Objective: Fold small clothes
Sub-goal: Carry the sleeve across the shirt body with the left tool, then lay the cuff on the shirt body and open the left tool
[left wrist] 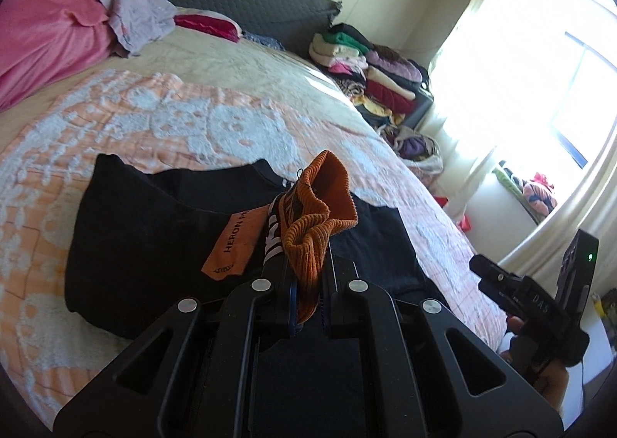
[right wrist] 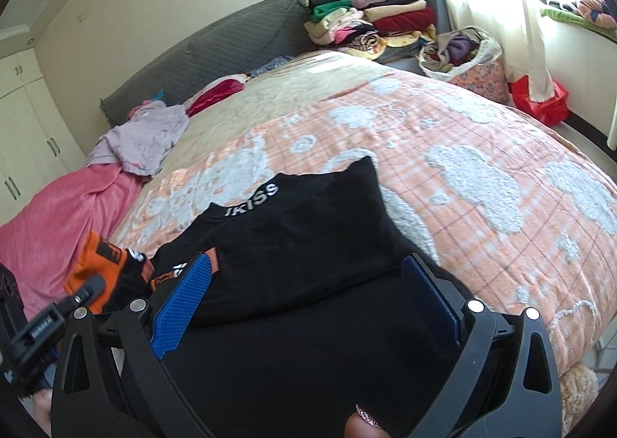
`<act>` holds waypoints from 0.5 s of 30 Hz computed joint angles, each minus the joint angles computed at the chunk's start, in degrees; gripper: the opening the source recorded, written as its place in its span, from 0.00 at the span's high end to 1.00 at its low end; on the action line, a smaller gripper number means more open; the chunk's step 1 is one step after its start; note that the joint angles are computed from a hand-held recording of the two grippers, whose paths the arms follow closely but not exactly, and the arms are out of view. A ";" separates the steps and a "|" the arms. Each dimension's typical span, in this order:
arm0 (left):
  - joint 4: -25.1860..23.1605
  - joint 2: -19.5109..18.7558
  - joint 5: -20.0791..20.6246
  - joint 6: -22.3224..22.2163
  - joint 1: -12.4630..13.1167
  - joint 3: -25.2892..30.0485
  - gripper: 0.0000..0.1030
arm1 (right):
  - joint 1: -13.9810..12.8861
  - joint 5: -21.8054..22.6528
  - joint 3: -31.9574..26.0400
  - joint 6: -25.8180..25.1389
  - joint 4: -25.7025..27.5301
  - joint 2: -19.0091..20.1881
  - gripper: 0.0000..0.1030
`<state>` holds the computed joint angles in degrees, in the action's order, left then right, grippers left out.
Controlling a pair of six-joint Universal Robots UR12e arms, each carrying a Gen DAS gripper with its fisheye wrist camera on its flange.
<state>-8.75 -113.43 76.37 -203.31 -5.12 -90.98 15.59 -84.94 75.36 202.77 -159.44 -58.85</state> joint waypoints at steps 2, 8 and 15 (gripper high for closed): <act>-1.34 -0.46 -0.55 0.79 -0.29 0.49 0.97 | -0.22 -0.18 0.31 0.34 -0.13 -0.10 0.05; -4.30 -1.39 -1.54 2.44 -1.07 1.48 0.95 | -0.67 -0.13 0.39 1.07 0.49 0.10 0.05; -6.75 -1.79 -4.64 3.17 -1.25 1.99 0.82 | -0.77 1.61 -0.29 0.99 2.01 0.88 0.05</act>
<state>-15.50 -115.23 71.72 -200.14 -6.37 -88.99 14.82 -83.33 75.07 203.76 -157.43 -57.96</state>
